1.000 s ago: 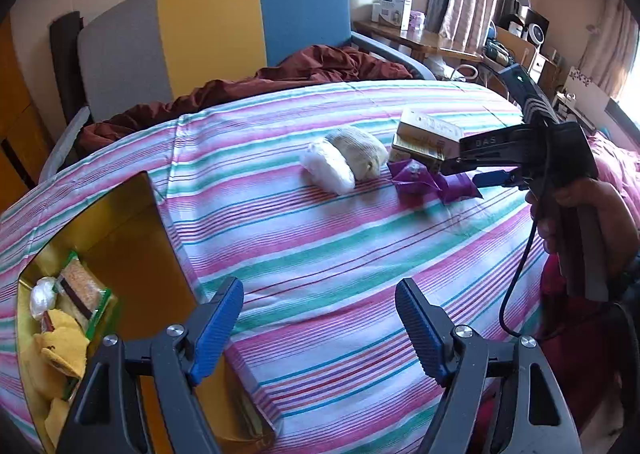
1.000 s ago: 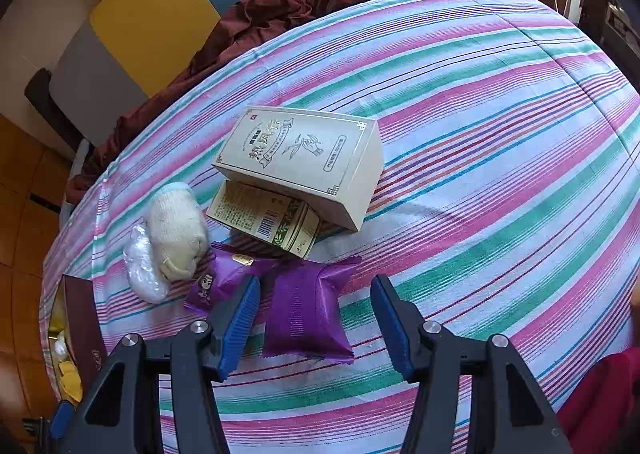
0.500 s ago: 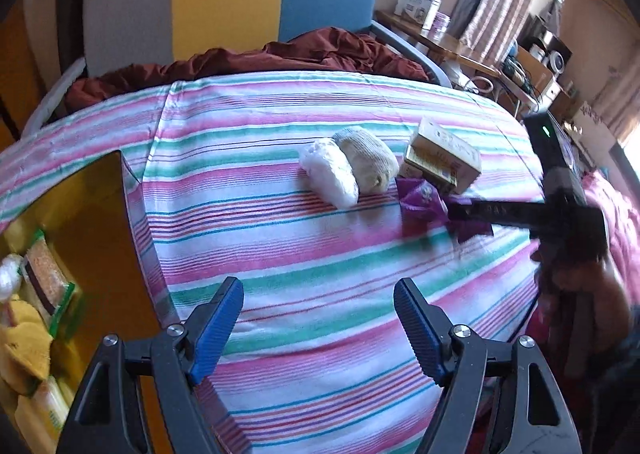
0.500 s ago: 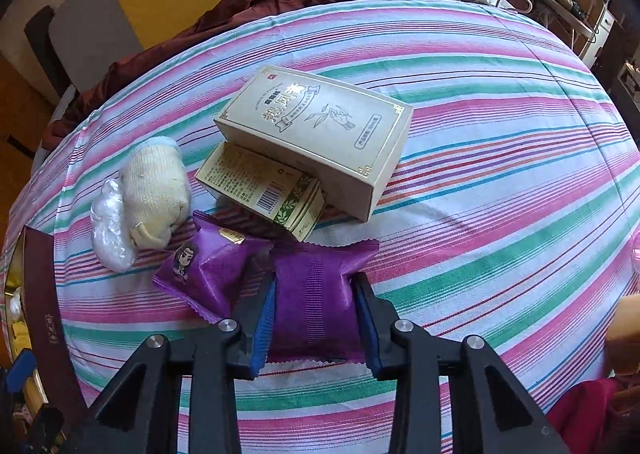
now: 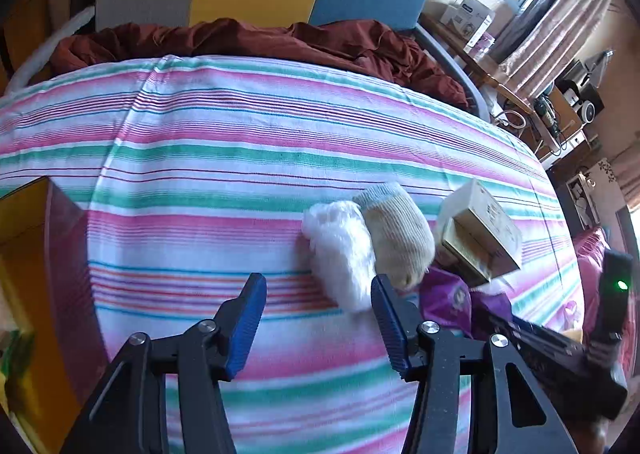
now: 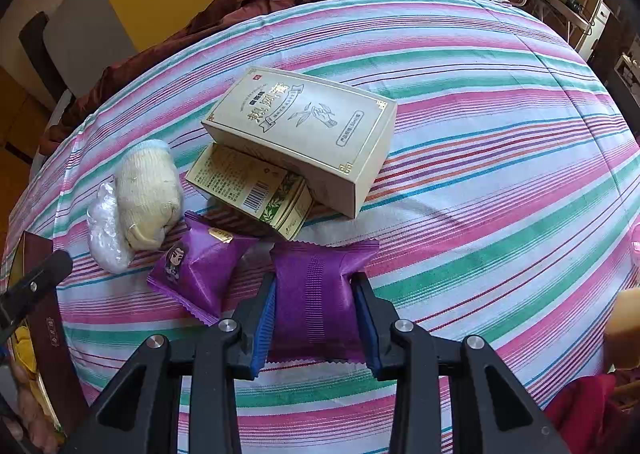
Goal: Organize objects
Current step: 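Grasp a purple packet with the right tool while the left tool grasps the second wrapped ball, then carry the second wrapped ball into the gold tray and release it with the left tool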
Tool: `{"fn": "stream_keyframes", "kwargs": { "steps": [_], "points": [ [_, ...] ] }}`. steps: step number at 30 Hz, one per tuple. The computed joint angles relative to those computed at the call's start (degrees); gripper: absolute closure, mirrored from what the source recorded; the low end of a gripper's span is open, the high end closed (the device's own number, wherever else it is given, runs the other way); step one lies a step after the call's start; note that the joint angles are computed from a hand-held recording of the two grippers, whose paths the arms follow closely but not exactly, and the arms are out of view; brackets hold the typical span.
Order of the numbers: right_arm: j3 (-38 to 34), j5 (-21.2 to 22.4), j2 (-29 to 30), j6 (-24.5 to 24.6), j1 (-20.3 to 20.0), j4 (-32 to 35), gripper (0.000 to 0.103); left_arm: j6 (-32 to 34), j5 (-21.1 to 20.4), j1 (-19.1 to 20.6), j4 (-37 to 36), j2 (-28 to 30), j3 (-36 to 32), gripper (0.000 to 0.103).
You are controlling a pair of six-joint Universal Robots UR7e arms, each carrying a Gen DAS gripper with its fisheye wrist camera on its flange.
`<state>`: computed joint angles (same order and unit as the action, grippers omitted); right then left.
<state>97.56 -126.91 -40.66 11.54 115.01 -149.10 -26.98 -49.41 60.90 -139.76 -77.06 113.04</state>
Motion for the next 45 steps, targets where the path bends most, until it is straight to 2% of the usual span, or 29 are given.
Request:
{"fn": "stream_keyframes", "kwargs": {
  "steps": [7, 11, 14, 19, 23, 32, 38, 43, 45],
  "points": [
    [0.1, 0.5, -0.5, -0.1, -0.5, 0.7, 0.066, 3.3, -1.5, 2.5, -4.3, 5.7, -3.7, 0.052],
    [0.0, 0.3, -0.6, -0.9, -0.8, 0.9, 0.066, 7.1, -0.1, 3.3, -10.9, 7.2, -2.4, 0.063],
    [-0.6, 0.3, -0.2, -0.9, -0.8, 1.1, 0.066, 10.0, 2.4, 2.2, -10.9, 7.2, -1.1, 0.067],
    [-0.6, -0.1, -0.3, -1.5, -0.9, 1.1, 0.066, 8.6, 3.2, 1.2, -6.3, 5.4, 0.1, 0.068],
    [-1.0, -0.3, 0.3, -1.7, -0.9, 1.2, 0.066, 9.2, 3.8, -1.1, -6.2, 2.6, 4.7, 0.068],
    [-1.5, -2.6, 1.1, -2.1, 0.1, 2.1, 0.066, 11.7, 5.2, -5.6, -13.8, -3.6, 16.4, 0.068],
    [-1.8, -5.0, 2.0, -3.7, 0.8, 2.1, 0.066, 13.0, 7.0, -6.1, -15.8, -2.4, 17.0, 0.065],
    [-1.8, -5.2, 1.9, -3.9, 0.8, 2.1, 0.065, 17.0, 9.9, -7.2, -20.3, -1.3, 19.3, 0.065],
    [-1.9, -5.5, 2.0, -4.2, 0.9, 2.1, 0.065, 16.8, 9.8, -7.1, -20.9, -1.2, 19.3, 0.065]
  ]
}}
